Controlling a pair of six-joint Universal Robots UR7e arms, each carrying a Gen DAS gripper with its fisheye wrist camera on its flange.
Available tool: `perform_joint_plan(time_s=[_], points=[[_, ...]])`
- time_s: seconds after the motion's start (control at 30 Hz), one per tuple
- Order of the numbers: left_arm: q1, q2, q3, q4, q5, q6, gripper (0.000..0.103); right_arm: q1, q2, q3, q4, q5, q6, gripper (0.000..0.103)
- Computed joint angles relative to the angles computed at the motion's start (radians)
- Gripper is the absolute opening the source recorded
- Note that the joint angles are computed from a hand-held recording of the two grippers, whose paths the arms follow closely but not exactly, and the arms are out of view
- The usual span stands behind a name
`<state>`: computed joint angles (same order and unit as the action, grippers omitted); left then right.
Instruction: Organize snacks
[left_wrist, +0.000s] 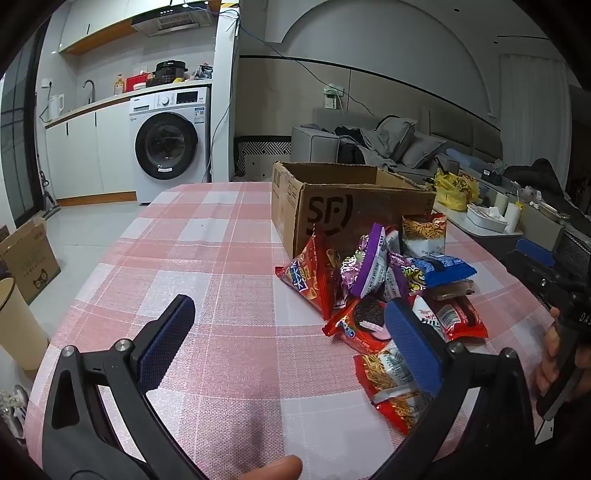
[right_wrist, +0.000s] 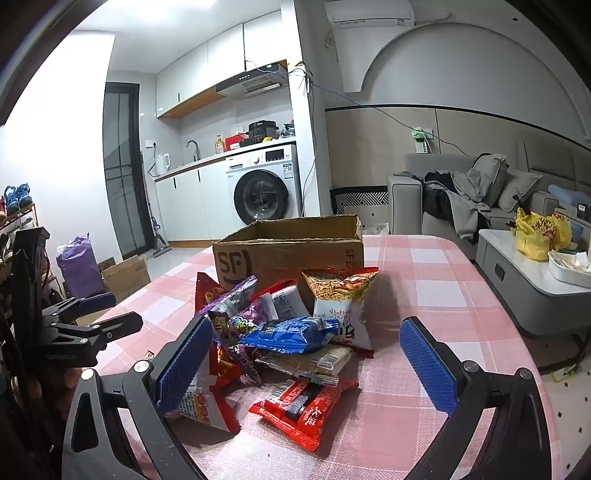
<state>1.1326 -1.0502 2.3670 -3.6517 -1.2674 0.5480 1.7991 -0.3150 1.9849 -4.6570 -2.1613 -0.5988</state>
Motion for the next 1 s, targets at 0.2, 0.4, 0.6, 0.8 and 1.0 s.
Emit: perform_joint_plan(time_s=[0.2,0.4,0.6,0.8,1.0], points=[[-0.002,0.009,-0.003,-0.008,0.001,0.006,0.102,0.002,-0.002,0.001,0.007,-0.006,0.007,0.103],[0.001,-0.004,0.001,-0.006,-0.007,0.014,0.102,0.002,-0.002,0.001,0.008,-0.007,0.005,0.103],[-0.003,-0.001,0.003,-0.013,-0.004,0.016,0.102,0.003,-0.001,0.0,0.007,-0.008,0.005,0.103],[-0.006,-0.013,0.002,0.018,0.002,0.002,0.102,0.003,-0.001,-0.001,0.007,-0.009,0.004,0.103],[-0.012,-0.015,0.006,0.015,0.011,0.0,0.102,0.003,-0.001,-0.001,0.007,-0.009,0.002,0.103]])
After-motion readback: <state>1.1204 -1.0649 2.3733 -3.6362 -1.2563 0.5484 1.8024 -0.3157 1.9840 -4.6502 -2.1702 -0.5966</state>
